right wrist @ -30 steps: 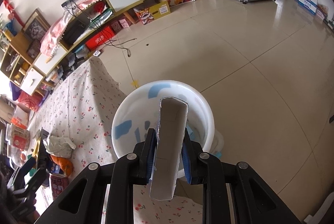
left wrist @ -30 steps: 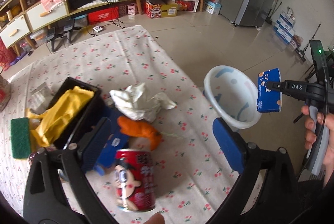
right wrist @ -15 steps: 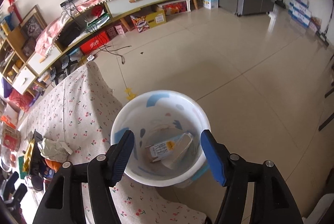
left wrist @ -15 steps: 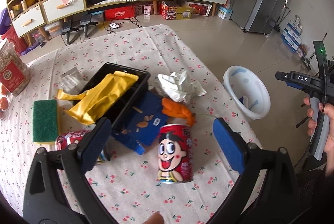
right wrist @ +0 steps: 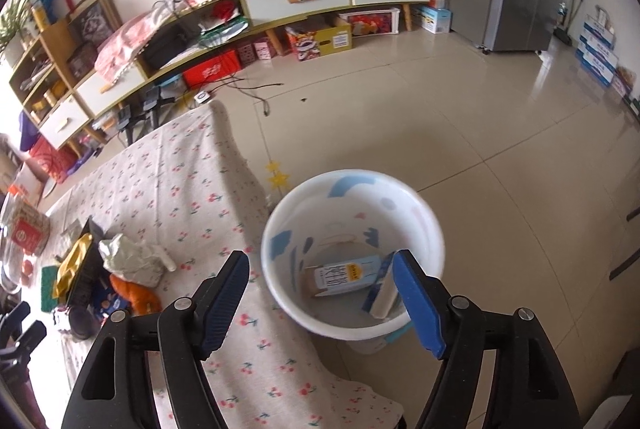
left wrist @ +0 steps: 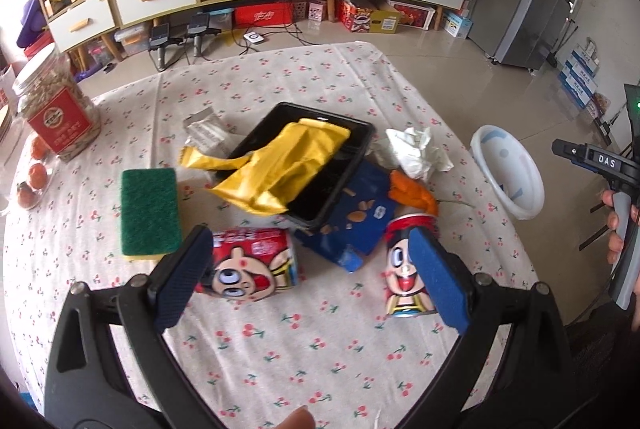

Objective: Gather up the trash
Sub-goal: 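Grasp the red cartoon-face can with the left gripper and lift it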

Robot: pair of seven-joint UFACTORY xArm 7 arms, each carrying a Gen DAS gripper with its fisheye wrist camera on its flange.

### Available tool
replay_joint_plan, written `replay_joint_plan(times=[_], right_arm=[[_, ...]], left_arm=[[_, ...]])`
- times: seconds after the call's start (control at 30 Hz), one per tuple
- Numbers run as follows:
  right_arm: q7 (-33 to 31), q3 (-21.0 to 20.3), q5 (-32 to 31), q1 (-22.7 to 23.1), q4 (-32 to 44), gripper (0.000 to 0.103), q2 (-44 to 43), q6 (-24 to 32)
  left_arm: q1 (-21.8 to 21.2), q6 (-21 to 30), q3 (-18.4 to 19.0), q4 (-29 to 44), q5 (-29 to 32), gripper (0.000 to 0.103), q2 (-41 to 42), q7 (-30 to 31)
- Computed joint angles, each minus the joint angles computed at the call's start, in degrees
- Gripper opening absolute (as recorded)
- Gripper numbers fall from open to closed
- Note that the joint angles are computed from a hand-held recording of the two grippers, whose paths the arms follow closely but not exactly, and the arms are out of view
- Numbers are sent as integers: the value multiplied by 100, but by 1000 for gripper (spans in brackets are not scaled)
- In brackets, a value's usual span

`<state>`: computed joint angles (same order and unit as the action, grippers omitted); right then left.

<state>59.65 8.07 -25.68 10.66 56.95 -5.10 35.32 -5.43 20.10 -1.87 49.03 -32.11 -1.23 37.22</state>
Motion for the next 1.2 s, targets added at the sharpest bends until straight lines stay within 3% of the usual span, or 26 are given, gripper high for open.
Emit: replay_joint_plan(times=[0.27, 0.53, 0.67, 0.87, 0.97, 1.2], right_arm=[[-171, 60, 87, 273, 488, 80, 432, 108], [-479, 9, 374, 630, 1018, 81, 949, 242], [-567, -33, 361, 803, 1263, 81, 1171, 339], [-662, -91, 392, 994, 1525, 81, 1399, 396], [-687, -113, 430, 1056, 1629, 81, 1485, 398], [-784, -161, 518, 1202, 2046, 81, 1806, 480]], left_arm=[[374, 402, 165, 267, 131, 98, 278, -278], [542, 633, 24, 390, 342, 98, 643, -669], [483, 428, -66, 313, 615, 98, 751, -790], [352, -268, -78, 95, 1468, 98, 809, -1290], [255, -201, 104, 147, 2276, 98, 889, -2075], [443, -313, -64, 143, 2196, 98, 954, -1968]])
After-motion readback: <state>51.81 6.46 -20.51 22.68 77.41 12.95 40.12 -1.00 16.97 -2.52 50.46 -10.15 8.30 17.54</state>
